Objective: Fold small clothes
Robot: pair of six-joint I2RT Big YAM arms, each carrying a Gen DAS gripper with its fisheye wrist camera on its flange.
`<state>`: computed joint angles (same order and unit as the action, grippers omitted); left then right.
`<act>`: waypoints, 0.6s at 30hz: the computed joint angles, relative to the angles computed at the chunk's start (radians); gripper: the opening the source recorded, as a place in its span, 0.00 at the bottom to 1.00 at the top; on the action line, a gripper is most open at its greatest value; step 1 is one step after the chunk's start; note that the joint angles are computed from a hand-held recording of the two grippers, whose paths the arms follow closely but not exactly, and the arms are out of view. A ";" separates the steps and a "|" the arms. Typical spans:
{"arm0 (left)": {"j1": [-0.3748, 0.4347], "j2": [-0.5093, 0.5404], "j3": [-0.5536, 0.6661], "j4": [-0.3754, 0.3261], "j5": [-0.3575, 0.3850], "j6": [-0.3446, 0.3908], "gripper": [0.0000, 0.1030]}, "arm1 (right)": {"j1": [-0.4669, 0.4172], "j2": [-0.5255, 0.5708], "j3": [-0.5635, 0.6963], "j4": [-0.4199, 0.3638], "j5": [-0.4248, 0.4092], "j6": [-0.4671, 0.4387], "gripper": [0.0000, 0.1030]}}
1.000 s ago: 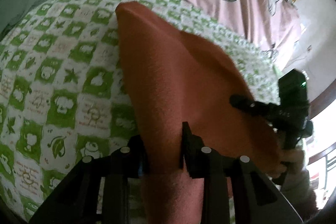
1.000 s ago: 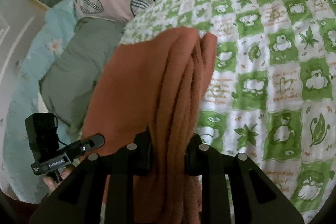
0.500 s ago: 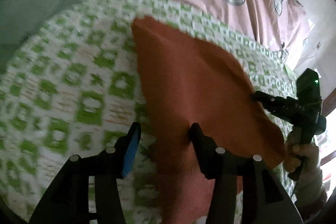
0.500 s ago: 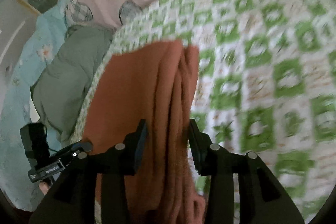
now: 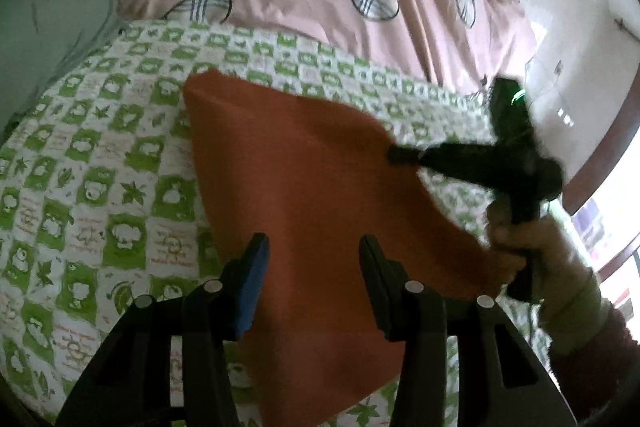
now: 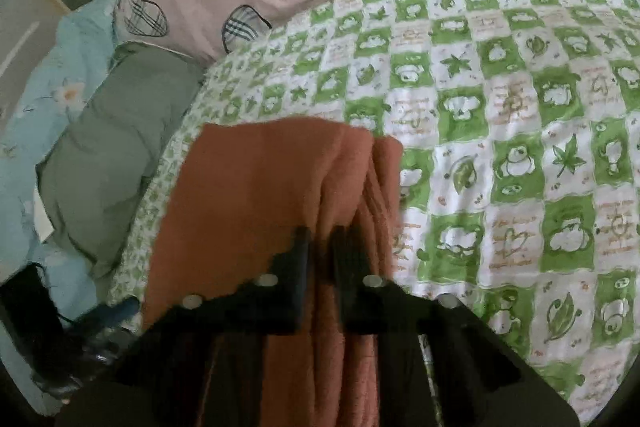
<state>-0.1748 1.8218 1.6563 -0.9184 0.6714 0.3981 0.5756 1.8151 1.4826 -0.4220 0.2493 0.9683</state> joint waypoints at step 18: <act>-0.015 0.118 0.170 -0.015 -0.038 -0.140 0.40 | 0.057 -0.050 0.026 0.015 0.156 -0.002 0.13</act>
<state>-0.1896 1.9401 1.8265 -0.9332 0.6337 0.2584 0.6330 1.7656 1.5087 -0.4075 0.4053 0.9664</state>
